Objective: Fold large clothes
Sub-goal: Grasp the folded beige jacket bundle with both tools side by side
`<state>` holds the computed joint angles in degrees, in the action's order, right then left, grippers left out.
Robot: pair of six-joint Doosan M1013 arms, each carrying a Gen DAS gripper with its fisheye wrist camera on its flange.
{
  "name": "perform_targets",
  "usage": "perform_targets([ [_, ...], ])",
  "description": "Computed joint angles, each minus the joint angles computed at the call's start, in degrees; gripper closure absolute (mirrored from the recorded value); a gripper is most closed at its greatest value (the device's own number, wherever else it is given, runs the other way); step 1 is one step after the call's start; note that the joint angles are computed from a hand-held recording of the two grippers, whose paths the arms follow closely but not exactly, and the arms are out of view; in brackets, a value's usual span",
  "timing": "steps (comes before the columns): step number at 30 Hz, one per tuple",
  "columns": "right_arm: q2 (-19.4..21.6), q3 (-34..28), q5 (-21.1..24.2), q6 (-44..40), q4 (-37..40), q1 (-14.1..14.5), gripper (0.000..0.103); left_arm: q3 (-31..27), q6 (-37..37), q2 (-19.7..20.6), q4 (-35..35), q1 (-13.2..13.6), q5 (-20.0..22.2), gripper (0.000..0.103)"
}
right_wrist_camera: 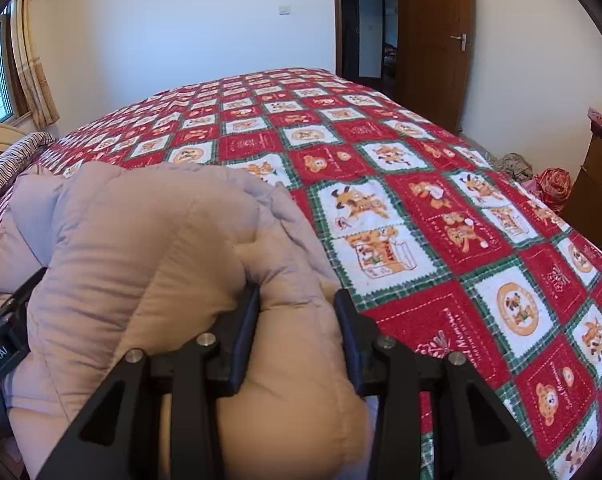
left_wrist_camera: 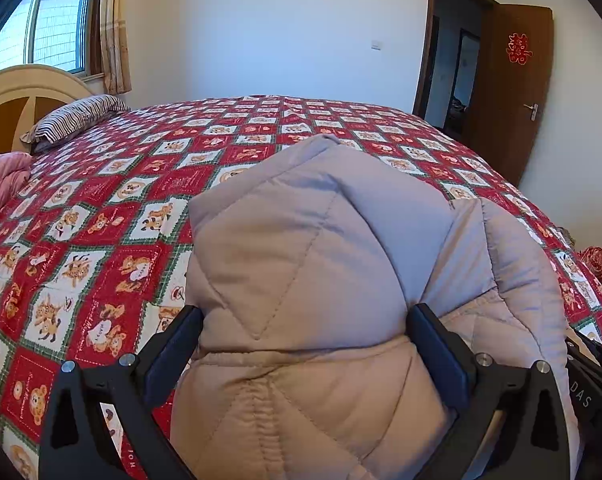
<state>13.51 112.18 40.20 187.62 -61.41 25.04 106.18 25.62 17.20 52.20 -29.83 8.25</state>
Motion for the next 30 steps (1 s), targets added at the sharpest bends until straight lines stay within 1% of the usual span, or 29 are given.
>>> perform_targets([
  [1,0.2,-0.1,0.2,-0.1,0.0,0.1,0.062,0.0,0.0,0.1,-0.2,0.1,-0.4,0.001],
  [3,0.6,-0.3,0.6,0.0,-0.3,0.2,0.061,-0.3,2.5,0.4,-2.8,0.1,0.1,0.001],
  [7,1.3,-0.7,0.5,-0.9,0.1,-0.1,0.06,-1.0,9.5,1.0,-10.0,0.2,0.9,0.001],
  [8,1.5,-0.8,0.4,-1.1,0.3,-0.2,0.06,-1.3,12.2,1.2,-12.6,0.3,1.2,0.001],
  [9,1.6,-0.8,0.1,-1.4,0.5,-0.4,0.059,-1.4,13.0,1.3,-13.4,0.4,1.3,0.001],
  [11,1.7,-0.9,-0.3,-2.0,1.2,-0.7,0.059,-1.7,13.4,1.6,-13.6,0.3,1.8,0.001],
  [17,2.0,-1.1,-1.9,-4.0,3.4,-1.5,0.059,-2.1,11.4,2.0,-11.2,-0.1,3.1,0.001],
  [20,2.2,-1.3,-1.9,-4.6,4.1,-1.6,0.059,-2.3,11.7,2.2,-11.3,-0.1,3.4,0.0],
  [27,2.6,-1.6,-2.4,-5.9,5.6,-2.1,0.058,-2.9,16.9,2.7,-16.9,0.2,3.1,0.0],
  [30,2.7,-1.8,-2.5,-6.3,5.9,-2.2,0.058,-3.1,18.2,2.8,-18.3,0.3,3.2,0.0],
])
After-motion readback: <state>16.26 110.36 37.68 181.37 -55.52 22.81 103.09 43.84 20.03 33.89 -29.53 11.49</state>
